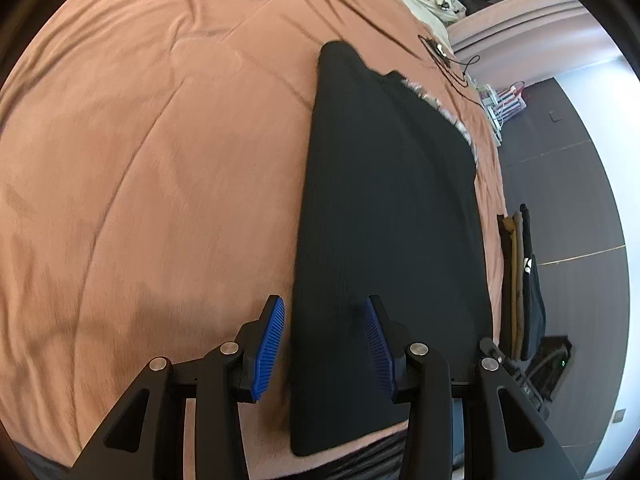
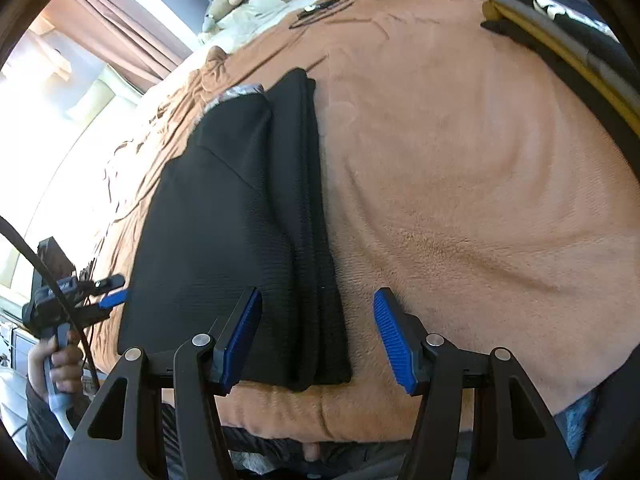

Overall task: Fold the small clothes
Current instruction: 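Grasp the folded shirt edge with both grippers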

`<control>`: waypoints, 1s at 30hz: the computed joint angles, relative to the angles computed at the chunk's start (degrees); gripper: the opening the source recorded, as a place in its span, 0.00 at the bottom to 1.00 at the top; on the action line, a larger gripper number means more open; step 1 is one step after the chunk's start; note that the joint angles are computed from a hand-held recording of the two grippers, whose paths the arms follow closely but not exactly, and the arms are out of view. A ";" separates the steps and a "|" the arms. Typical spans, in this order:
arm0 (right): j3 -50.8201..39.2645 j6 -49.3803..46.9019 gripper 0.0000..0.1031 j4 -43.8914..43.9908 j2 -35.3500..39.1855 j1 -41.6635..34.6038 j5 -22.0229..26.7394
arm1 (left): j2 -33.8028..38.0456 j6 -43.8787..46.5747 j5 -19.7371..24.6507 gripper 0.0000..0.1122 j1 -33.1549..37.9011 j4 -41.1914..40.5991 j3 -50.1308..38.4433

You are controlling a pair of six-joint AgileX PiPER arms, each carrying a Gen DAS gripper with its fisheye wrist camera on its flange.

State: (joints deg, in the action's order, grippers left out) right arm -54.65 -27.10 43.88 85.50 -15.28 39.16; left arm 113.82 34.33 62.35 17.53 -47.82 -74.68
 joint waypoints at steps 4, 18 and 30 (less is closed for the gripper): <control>-0.97 -1.72 0.55 3.19 2.24 0.05 -0.16 | -0.49 2.76 2.11 0.38 2.00 -2.88 3.97; 0.27 -1.72 0.13 4.73 1.93 1.60 0.39 | -4.37 9.45 2.47 0.06 5.65 -8.29 13.22; 3.20 2.59 0.11 2.66 -1.54 6.47 -0.33 | -7.72 10.19 6.76 0.06 11.16 -6.51 12.09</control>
State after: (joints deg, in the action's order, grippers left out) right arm -51.45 -24.51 46.53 83.96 -8.81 38.83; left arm 106.09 44.52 69.11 28.69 -54.34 -62.59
